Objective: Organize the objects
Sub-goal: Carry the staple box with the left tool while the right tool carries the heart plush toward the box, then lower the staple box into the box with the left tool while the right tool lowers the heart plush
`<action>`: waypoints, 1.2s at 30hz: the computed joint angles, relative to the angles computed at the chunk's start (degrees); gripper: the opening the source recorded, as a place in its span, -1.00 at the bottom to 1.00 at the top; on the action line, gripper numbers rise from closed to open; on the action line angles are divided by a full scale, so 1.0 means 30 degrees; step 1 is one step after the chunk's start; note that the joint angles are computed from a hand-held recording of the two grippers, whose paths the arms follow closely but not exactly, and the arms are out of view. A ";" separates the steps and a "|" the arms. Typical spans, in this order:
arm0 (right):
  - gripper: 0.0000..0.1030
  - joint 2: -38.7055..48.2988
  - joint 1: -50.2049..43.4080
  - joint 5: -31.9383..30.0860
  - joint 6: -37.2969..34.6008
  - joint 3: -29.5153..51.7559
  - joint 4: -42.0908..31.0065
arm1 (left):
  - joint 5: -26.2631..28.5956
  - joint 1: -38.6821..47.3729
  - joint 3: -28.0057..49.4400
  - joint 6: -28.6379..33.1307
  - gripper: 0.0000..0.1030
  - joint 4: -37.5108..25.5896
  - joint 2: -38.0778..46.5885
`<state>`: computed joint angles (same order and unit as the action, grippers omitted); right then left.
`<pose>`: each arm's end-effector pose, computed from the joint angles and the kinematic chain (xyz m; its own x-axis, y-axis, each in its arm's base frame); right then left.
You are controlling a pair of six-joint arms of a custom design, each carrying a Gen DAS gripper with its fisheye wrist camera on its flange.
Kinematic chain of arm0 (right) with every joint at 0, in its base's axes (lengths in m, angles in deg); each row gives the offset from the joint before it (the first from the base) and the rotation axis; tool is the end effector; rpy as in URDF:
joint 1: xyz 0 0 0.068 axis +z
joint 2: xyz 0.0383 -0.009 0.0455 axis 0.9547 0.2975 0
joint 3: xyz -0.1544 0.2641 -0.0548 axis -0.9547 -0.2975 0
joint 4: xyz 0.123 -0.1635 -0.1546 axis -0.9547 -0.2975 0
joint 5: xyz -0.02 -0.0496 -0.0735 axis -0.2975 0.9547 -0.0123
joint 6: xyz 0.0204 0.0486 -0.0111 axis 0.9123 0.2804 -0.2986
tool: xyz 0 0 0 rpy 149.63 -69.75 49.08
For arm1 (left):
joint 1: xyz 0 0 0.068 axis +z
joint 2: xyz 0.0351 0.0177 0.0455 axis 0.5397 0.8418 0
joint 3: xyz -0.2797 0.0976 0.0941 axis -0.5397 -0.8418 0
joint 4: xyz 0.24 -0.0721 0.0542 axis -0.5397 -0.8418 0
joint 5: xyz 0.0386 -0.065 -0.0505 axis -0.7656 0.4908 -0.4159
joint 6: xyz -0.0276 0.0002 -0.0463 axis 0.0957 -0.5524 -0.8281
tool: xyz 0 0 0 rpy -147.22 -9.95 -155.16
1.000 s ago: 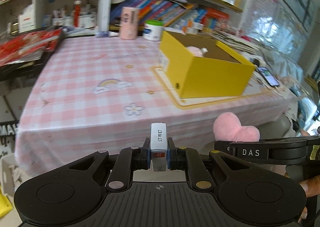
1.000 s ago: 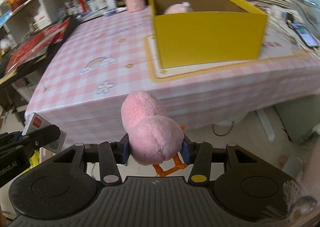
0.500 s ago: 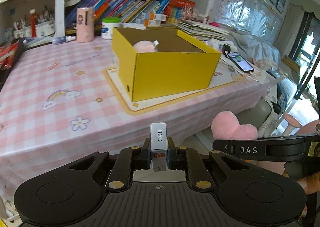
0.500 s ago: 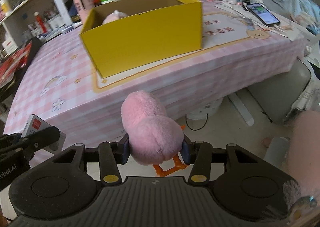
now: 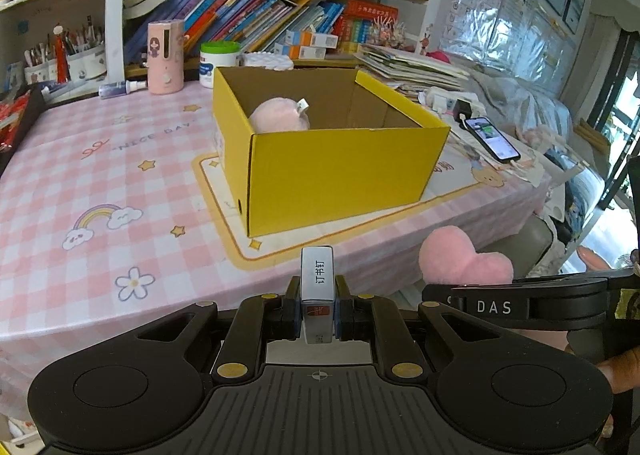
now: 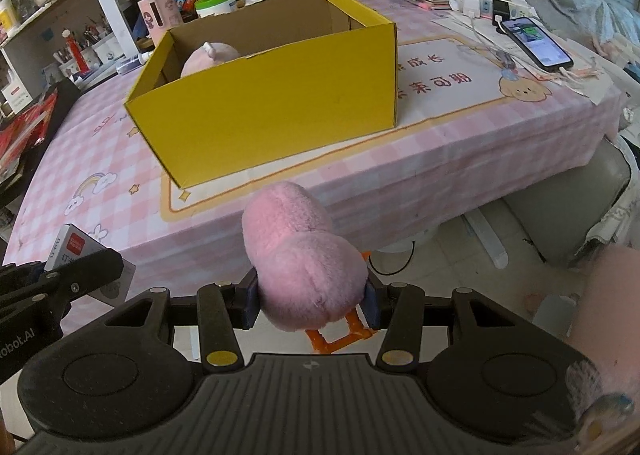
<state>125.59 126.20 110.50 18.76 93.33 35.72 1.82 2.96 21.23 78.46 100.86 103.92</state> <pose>0.1584 0.1774 0.0524 -0.5086 0.6236 -0.5936 0.6804 0.7136 0.1668 0.2849 -0.1807 0.0606 -0.4684 0.4929 -0.7333 0.8274 0.5357 -0.1684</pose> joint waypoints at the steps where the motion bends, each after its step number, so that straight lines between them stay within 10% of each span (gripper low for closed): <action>1: -0.12 -0.0100 -0.0228 -0.0049 -0.0367 -0.0259 0.0400 | -0.0176 -0.0186 0.0157 -0.0168 -0.75 -0.0052 0.0061; 17: -0.12 -0.2254 -0.4800 0.1124 -0.8251 -0.4343 0.6840 | -0.2753 -0.2929 0.2786 -0.2768 -0.75 0.1432 0.1145; 24: -0.12 -0.4979 -0.8343 0.2145 -1.5307 -0.5989 1.1338 | -0.4345 -0.3847 0.4779 -0.3280 -0.75 0.1808 0.1612; 36: -0.12 -0.3460 -1.4585 -0.3803 -2.4214 -0.4345 1.6326 | -0.6853 -0.4510 0.9146 -0.3769 -0.75 -0.0450 0.3335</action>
